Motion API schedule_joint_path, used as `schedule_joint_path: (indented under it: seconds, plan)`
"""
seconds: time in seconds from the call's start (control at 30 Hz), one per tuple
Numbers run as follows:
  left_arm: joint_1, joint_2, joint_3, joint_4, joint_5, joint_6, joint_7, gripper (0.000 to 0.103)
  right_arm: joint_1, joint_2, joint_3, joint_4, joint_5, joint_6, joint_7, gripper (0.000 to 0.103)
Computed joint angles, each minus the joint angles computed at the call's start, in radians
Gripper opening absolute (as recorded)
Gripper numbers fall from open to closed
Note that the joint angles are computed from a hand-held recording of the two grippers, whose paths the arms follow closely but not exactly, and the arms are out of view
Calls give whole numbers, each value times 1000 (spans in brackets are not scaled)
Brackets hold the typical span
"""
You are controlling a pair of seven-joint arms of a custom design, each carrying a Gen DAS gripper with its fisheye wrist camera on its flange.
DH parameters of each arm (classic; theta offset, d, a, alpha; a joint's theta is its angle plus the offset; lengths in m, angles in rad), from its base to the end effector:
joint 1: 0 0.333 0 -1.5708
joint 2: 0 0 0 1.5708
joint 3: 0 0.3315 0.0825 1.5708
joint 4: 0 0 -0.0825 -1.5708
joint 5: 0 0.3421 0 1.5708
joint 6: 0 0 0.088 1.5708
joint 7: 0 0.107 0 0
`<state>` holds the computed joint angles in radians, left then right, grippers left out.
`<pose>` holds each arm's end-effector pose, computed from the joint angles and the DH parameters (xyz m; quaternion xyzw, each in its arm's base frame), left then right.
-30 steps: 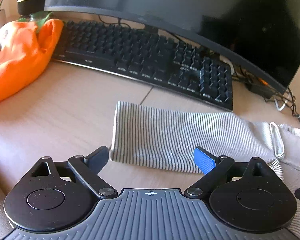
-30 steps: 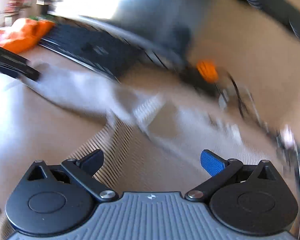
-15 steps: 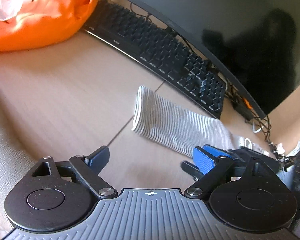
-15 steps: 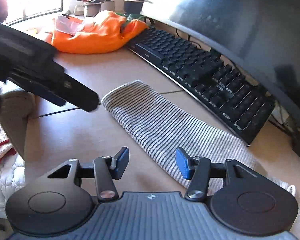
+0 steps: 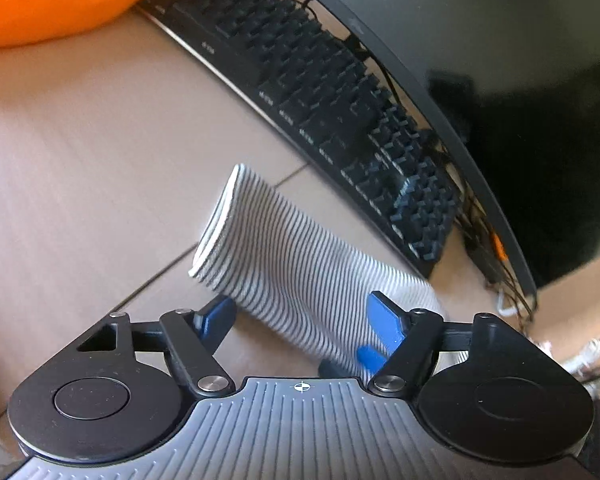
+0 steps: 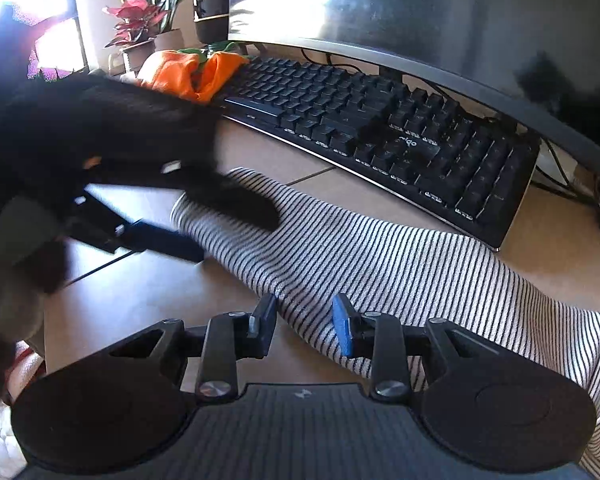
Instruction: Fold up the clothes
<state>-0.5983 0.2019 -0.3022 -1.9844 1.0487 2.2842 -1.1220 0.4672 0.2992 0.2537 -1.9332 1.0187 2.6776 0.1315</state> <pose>0.3820 -0.4349 0.4265 -0.9048 0.2042 -0.3421 0.1502 0.4858 0.3751 0.4135 -0.9129 0.1276 -0.0269 0.3868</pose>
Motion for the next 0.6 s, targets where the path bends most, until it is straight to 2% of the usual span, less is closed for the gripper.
schedule_joint_path:
  seconds: [0.03, 0.07, 0.1, 0.13, 0.17, 0.27, 0.37, 0.4, 0.43, 0.47, 0.5, 0.6]
  plan:
    - [-2, 18, 1, 26, -12, -28, 19, 65, -1, -1, 2, -2, 6, 4, -13, 31]
    - [-2, 33, 3, 46, -24, -47, 42, 50, -1, -6, 5, -10, 13, 17, -33, 31]
    - [-1, 48, 6, 65, -38, -60, 71, 41, 0, -11, 8, -19, 22, 35, -56, 31]
    - [2, 58, 9, 77, -49, -60, 93, 24, 2, -17, 15, -31, 42, 69, -91, 31]
    - [5, 65, 14, 83, -55, -50, 103, 13, 2, -23, 28, -43, 83, 109, -149, 35]
    - [-2, 78, 22, 106, -54, -53, 141, 11, 7, -20, 57, -46, 191, 185, -313, 51]
    - [-17, 90, 24, 146, -50, -87, 212, 10, 30, 10, 58, -26, 199, 220, -369, 52]
    - [-23, 93, 24, 162, -49, -99, 239, 10, 20, 16, 69, -16, 235, 218, -405, 49]
    - [-31, 94, 24, 179, -42, -115, 267, 10, 22, 13, 66, -15, 237, 214, -401, 39]
    - [-41, 95, 23, 201, -31, -133, 299, 9, 23, 9, 62, -13, 239, 210, -396, 16]
    - [-52, 98, 23, 229, -15, -149, 336, 9, 19, 1, 63, -14, 257, 206, -406, 13]
    - [-92, 147, 27, 373, 37, -196, 491, 9, -21, -76, 67, -43, 476, 180, -566, 12]
